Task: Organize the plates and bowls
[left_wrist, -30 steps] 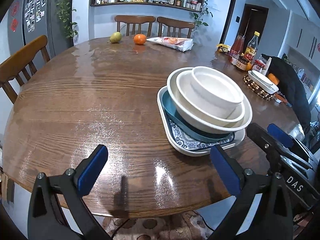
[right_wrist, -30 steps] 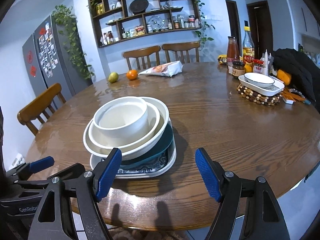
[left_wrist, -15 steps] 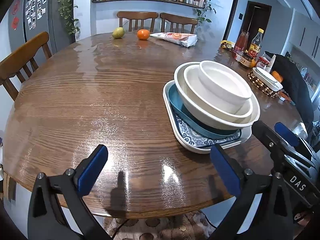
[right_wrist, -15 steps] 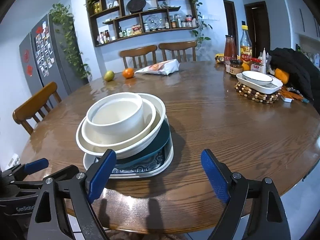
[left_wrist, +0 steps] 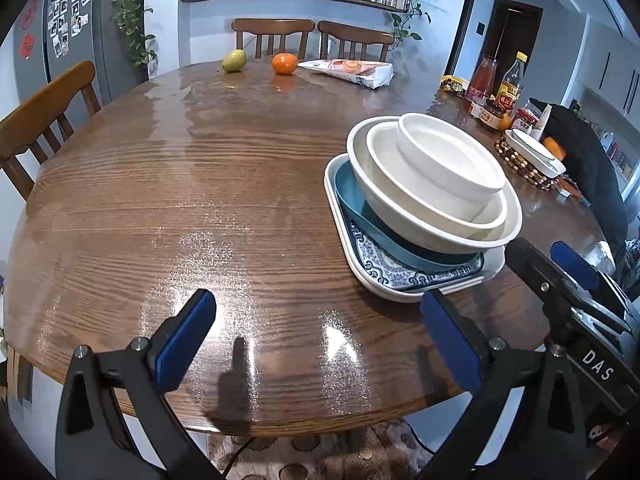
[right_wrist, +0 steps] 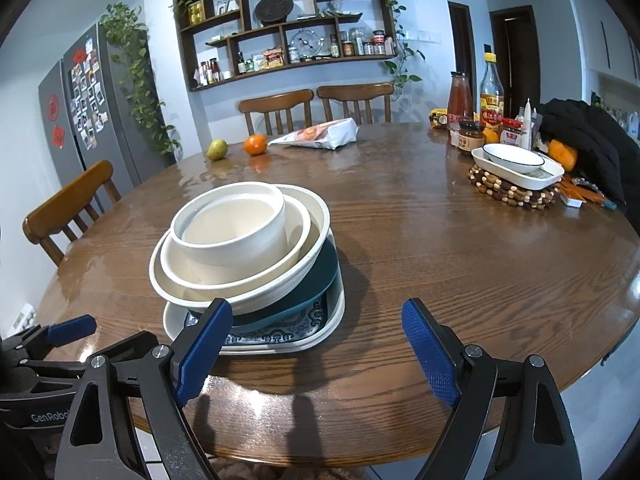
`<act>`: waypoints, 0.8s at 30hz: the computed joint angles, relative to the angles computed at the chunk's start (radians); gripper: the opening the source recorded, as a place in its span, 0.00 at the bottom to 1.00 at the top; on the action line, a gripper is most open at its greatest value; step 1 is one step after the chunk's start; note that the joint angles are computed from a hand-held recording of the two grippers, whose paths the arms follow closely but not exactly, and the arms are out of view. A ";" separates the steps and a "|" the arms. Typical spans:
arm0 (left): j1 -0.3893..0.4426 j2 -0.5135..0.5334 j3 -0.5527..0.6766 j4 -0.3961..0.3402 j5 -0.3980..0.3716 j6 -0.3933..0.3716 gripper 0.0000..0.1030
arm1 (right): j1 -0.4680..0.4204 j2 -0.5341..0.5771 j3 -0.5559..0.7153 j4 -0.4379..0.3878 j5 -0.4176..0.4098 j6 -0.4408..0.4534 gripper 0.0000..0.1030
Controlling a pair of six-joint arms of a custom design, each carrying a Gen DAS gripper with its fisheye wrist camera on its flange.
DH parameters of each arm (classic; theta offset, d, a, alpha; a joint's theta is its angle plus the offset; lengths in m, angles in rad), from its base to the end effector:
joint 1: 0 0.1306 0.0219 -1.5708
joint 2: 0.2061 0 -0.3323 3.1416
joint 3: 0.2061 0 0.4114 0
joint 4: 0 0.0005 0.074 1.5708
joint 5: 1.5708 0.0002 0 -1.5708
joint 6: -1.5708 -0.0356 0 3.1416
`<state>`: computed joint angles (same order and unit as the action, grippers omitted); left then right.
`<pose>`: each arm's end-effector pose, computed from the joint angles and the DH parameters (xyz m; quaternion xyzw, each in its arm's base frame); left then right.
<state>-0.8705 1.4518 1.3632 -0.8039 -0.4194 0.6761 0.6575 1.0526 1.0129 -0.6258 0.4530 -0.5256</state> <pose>0.3505 -0.3942 0.3422 0.0206 0.9247 -0.0868 0.3700 0.3377 0.2404 0.3649 0.0403 0.8809 0.0700 0.4664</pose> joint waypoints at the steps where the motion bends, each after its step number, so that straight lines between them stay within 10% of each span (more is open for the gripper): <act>1: 0.000 0.001 0.001 0.000 0.001 -0.002 0.99 | 0.000 0.000 0.000 -0.001 -0.001 -0.001 0.85; 24: -0.002 -0.003 -0.003 0.002 0.012 -0.002 0.99 | 0.003 0.009 -0.001 -0.019 0.011 -0.014 0.85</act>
<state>-0.8725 1.4489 1.3605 -0.8019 -0.4070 0.6739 0.6610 1.0612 1.0123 -0.6452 0.4636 -0.5398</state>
